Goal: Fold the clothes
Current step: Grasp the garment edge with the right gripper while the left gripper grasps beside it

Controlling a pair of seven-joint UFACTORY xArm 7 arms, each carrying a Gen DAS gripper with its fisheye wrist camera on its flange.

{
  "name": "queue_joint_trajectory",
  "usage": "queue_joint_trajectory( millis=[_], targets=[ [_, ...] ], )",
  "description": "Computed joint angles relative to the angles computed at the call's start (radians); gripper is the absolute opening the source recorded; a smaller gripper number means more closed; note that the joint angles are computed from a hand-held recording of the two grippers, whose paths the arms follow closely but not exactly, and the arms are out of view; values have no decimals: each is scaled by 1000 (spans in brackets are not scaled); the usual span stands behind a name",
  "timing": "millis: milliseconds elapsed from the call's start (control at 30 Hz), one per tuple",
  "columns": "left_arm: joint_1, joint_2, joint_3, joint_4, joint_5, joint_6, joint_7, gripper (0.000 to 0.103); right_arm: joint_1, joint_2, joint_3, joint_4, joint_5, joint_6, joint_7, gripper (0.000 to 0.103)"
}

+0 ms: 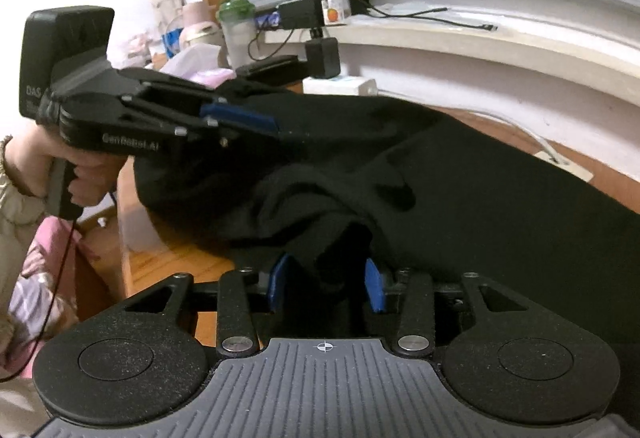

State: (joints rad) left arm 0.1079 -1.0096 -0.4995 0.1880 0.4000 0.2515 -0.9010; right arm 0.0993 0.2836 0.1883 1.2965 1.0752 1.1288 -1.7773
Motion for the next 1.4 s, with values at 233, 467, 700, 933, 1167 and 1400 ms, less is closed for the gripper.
queue_joint_trajectory(
  millis=[233, 467, 700, 933, 1167, 1400],
  targets=[
    [109, 88, 61, 33, 68, -15, 116, 29, -22, -6, -10, 4, -26, 88, -28, 16],
    [305, 293, -3, 127, 122, -96, 173, 11, -27, 20, -7, 29, -18, 124, 13, 8],
    [548, 330, -121, 98, 160, -289, 144, 10, -123, -2, -47, 74, -54, 420, 36, 6],
    [736, 337, -277, 121, 106, -375, 213, 11, -117, -100, -91, -64, -103, 417, -76, 6],
    [634, 288, -207, 85, 17, -308, 291, 36, -93, -155, -111, -185, -105, 319, -129, 7],
    [415, -24, -28, -55, -12, -84, 293, 69, -85, -208, -132, -232, -45, 294, -176, 13]
  ],
)
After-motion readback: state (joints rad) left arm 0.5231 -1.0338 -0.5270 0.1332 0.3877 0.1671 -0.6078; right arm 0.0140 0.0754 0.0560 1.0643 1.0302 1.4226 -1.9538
